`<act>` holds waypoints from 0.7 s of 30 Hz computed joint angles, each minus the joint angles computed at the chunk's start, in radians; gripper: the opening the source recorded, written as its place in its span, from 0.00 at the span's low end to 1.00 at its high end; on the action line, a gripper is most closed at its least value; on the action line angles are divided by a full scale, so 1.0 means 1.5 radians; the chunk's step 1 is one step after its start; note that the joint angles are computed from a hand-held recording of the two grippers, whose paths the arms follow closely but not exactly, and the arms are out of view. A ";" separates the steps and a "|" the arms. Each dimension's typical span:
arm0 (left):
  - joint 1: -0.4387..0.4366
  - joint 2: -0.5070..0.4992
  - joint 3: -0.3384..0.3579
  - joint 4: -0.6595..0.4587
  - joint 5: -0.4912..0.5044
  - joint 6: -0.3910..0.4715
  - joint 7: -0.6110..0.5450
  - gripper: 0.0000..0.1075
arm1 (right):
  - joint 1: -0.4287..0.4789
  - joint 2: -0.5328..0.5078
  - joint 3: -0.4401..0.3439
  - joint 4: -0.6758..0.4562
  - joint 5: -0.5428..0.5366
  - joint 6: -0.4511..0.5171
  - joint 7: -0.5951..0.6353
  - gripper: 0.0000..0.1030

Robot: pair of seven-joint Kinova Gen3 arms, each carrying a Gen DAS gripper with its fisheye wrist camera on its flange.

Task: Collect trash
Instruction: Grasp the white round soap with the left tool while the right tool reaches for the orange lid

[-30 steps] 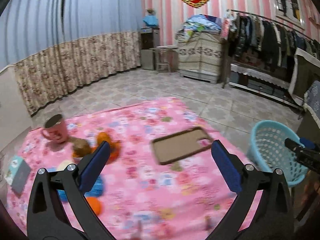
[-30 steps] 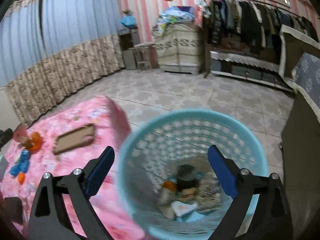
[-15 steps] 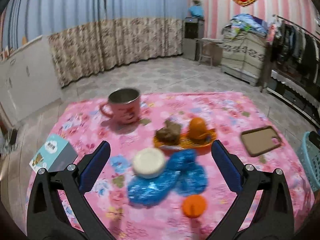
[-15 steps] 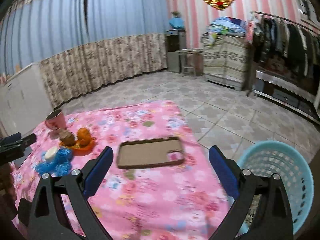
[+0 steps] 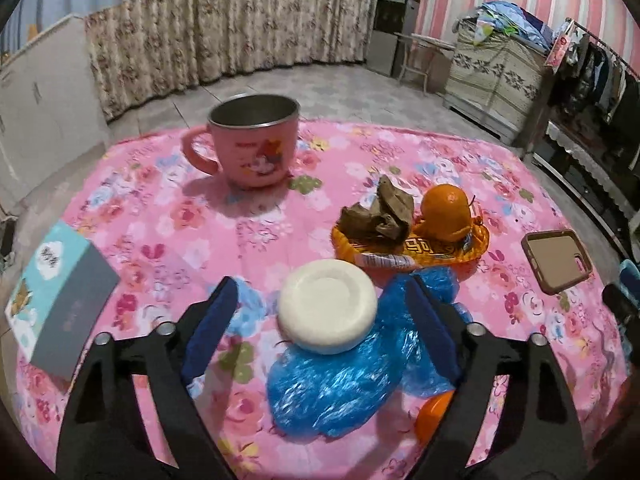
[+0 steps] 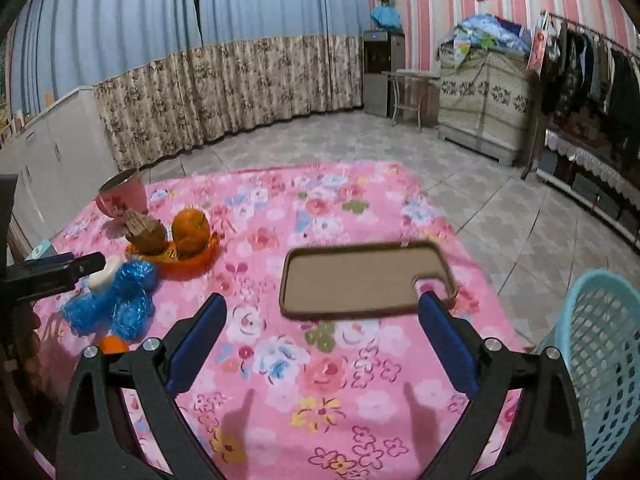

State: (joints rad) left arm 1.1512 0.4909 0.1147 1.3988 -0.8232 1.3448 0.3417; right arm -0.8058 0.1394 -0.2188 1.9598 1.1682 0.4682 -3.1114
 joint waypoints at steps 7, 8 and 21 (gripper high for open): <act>-0.036 0.015 0.004 -0.023 0.056 -0.022 -0.069 0.69 | -0.002 0.005 0.003 -0.005 -0.017 -0.008 0.012 0.92; -0.037 0.018 0.001 -0.027 0.061 -0.021 -0.073 0.67 | -0.007 0.008 0.003 -0.008 -0.013 -0.004 0.009 0.92; -0.003 0.023 -0.018 -0.042 0.045 0.014 -0.070 0.55 | -0.026 0.011 -0.004 -0.008 0.009 0.015 0.017 0.92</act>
